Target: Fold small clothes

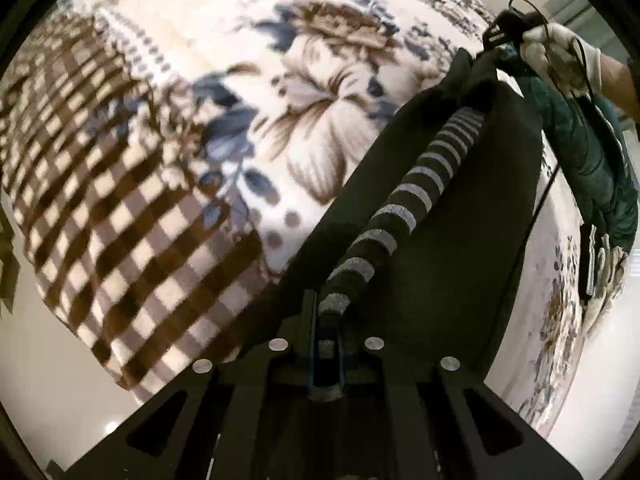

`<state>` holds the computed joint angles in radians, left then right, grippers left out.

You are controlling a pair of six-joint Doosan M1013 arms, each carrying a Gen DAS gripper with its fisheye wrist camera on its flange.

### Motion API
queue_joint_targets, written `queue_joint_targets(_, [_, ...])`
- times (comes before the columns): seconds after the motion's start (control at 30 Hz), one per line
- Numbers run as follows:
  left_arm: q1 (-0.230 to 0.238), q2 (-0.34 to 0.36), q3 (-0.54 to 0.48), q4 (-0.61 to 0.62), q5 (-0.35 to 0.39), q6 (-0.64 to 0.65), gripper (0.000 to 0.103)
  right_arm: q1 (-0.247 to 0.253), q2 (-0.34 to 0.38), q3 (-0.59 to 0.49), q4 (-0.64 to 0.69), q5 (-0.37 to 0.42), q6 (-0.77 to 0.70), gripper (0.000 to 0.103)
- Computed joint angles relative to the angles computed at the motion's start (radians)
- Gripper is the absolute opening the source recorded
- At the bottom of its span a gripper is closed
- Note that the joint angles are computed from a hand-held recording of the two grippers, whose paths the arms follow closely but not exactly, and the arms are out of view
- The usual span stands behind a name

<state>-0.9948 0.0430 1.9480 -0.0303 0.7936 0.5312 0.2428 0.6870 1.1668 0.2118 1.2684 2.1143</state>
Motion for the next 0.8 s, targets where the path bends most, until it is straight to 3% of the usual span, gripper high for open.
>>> queue_joint_targets(0.07, [0.027, 0.002, 0.019, -0.092, -0.013, 0.071, 0.009, 0.009, 0.032, -0.038, 0.004, 0.025, 0.059, 0.007])
queue_joint_targets(0.1, [0.039, 0.001, 0.028, -0.128, -0.019, 0.097, 0.010, 0.008, 0.038, -0.044, 0.022, 0.022, 0.065, 0.014])
queue_joint_targets(0.13, [0.054, -0.001, 0.040, -0.181, -0.029, 0.136, 0.012, 0.006, 0.042, -0.048, 0.056, 0.009, 0.063, 0.033])
queue_joint_targets(0.2, [0.080, -0.012, 0.065, -0.257, -0.034, 0.177, 0.021, -0.004, 0.028, -0.022, 0.181, -0.065, 0.014, 0.052])
queue_joint_targets(0.27, [0.094, -0.033, 0.079, -0.271, -0.010, 0.173, 0.028, -0.020, -0.013, 0.043, 0.380, -0.186, -0.123, 0.052])
queue_joint_targets(0.33, [0.108, -0.061, 0.093, -0.285, 0.004, 0.177, 0.033, -0.015, -0.051, 0.080, 0.399, -0.224, -0.149, 0.053])
queue_joint_targets(0.47, [0.112, -0.101, 0.091, -0.264, 0.010, 0.187, 0.036, 0.027, -0.190, 0.221, 0.300, -0.261, -0.176, 0.053])
queue_joint_targets(0.57, [0.102, -0.088, 0.063, -0.246, 0.021, 0.229, 0.043, 0.085, -0.308, 0.367, 0.155, -0.249, -0.103, 0.053])
queue_joint_targets(0.63, [0.093, -0.064, 0.046, -0.230, 0.024, 0.265, 0.043, 0.131, -0.383, 0.481, 0.089, -0.239, -0.042, 0.053])
queue_joint_targets(0.73, [0.063, -0.019, 0.018, -0.153, 0.083, 0.276, 0.042, 0.186, -0.478, 0.661, 0.159, -0.266, 0.039, 0.053])
queue_joint_targets(0.8, [0.044, -0.013, 0.016, -0.104, 0.096, 0.243, 0.025, 0.224, -0.529, 0.771, 0.237, -0.300, 0.088, 0.053])
